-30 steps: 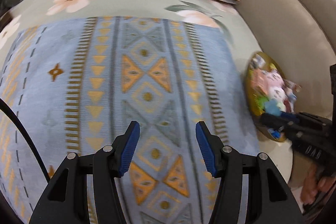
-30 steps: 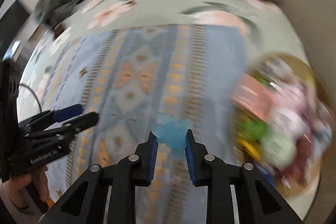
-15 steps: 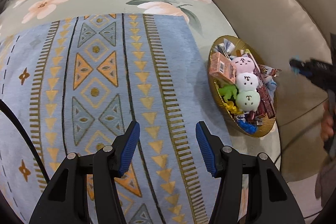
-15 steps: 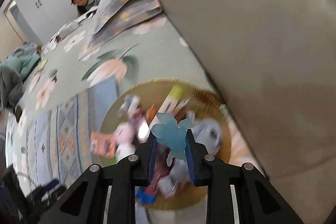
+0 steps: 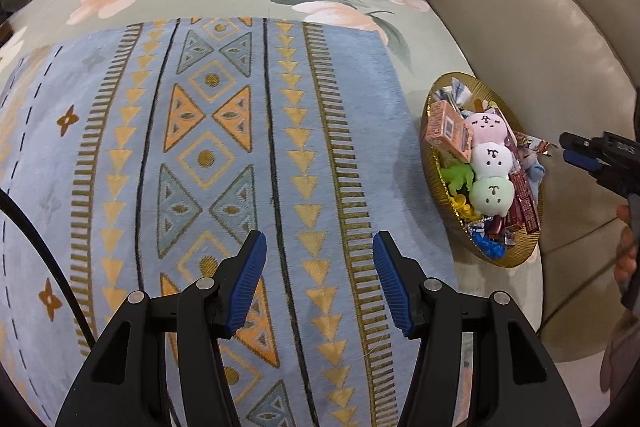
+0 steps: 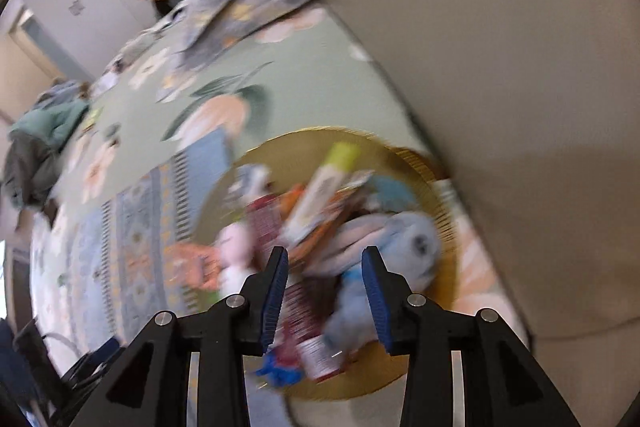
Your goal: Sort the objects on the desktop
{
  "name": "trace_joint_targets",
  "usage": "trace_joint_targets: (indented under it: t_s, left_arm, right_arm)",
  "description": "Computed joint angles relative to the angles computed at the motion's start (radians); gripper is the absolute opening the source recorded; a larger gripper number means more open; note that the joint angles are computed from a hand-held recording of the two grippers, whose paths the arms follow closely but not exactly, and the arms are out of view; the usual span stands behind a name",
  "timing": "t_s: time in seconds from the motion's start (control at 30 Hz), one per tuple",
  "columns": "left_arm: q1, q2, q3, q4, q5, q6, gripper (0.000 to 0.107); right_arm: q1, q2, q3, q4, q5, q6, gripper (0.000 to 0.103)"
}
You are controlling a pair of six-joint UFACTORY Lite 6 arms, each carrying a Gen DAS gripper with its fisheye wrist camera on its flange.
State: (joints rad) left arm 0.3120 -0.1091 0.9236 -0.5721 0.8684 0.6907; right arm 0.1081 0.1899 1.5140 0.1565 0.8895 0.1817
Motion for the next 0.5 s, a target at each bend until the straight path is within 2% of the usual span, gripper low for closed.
trace_joint_targets:
  t_s: [0.13, 0.23, 0.33, 0.5]
  left_arm:
    - [0.057, -0.007, -0.004, 0.004, 0.021, 0.046, 0.053]
    - [0.124, -0.005, -0.002, 0.009, 0.041, 0.106, 0.053]
    - [0.22, 0.022, 0.016, 0.02, 0.063, 0.179, 0.053]
    - [0.408, 0.126, 0.105, 0.05, 0.086, 0.309, 0.053]
  right_arm:
    - [0.145, -0.023, -0.029, 0.005, -0.002, 0.065, 0.037]
    - [0.309, 0.007, -0.023, -0.059, -0.012, 0.172, 0.038]
    - [0.464, 0.119, 0.048, -0.125, 0.007, 0.285, 0.038]
    - [0.642, 0.329, 0.218, -0.085, -0.012, 0.39, 0.038]
